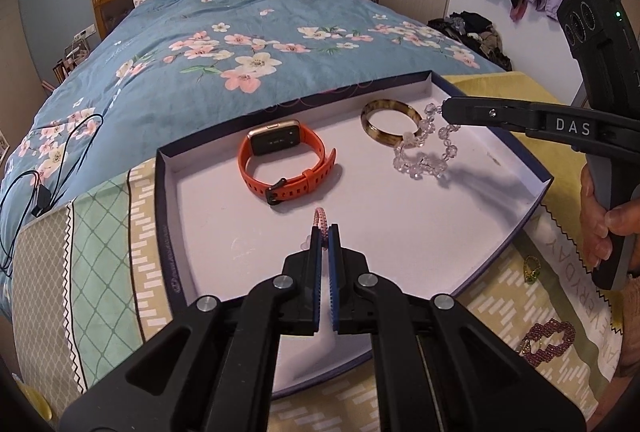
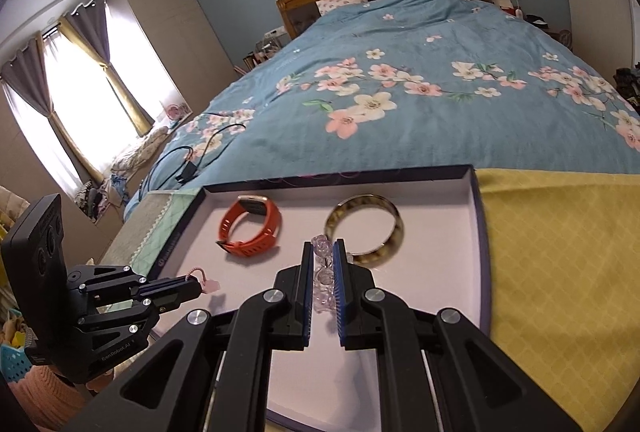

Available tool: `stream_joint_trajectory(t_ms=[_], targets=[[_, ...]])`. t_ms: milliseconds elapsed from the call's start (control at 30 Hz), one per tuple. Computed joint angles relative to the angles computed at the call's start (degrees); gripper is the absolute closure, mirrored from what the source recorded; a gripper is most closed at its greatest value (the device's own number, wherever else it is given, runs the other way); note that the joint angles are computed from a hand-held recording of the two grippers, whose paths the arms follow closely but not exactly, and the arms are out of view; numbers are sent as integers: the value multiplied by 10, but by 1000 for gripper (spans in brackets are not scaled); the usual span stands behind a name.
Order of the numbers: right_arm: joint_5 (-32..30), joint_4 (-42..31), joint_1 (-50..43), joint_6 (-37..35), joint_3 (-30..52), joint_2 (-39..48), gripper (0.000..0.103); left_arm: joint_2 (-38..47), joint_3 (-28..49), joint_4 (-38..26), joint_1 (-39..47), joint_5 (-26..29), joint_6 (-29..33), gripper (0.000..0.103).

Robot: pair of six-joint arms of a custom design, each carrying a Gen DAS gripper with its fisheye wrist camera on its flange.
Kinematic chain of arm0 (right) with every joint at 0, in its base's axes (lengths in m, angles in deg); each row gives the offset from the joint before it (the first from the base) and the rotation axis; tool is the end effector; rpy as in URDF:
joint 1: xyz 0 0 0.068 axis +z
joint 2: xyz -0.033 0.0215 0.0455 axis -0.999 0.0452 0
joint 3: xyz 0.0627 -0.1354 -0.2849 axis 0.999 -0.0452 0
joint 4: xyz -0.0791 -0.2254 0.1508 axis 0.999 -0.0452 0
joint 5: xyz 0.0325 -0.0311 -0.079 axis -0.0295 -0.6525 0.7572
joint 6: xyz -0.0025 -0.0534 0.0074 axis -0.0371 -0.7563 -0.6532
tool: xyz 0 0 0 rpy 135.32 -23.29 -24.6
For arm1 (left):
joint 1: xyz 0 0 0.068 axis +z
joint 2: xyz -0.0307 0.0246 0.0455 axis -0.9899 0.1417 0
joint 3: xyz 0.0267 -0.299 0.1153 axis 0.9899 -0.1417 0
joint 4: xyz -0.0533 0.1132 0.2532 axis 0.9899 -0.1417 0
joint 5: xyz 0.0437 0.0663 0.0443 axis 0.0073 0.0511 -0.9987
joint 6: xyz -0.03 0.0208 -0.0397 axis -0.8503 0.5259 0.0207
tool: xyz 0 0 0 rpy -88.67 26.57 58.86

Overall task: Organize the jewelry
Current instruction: 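Lower the crystal bracelet and pink ring into the tray and open both grippers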

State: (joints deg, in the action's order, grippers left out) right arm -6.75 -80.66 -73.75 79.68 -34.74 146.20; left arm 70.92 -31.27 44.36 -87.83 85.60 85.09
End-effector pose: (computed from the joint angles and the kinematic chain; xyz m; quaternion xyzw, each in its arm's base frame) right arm 0.2716 0.0705 0.1978 0.0354 0.9073 0.1771 0.3797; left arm 0.3179 -0.0450 0.1837 0.2947 0.8940 -0.1095 0.3192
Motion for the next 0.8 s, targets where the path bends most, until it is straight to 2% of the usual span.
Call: stream_joint_trajectory(t_ms=[400,567,600,667,733,800], targets=[[19,-27,-14,5,9,25,92,38,25,9,-28,-34,-17,99],[35,-30,-13,11,6,22,89,48,35,10,-41,-44,-19,95],[38,-31,-12,11,5,19,83,46,34,13,-42,-41,-19,95],[49,-33,-9,13,2,9,75,39,29,20,-39,-28,-22,84],[50,-33,-10,13,-4,-6,73,26,21,29,-27,-6,-24,77],[50,-32,-11,14,-12,-20,66,10,17,27,-7,23,-26,75]])
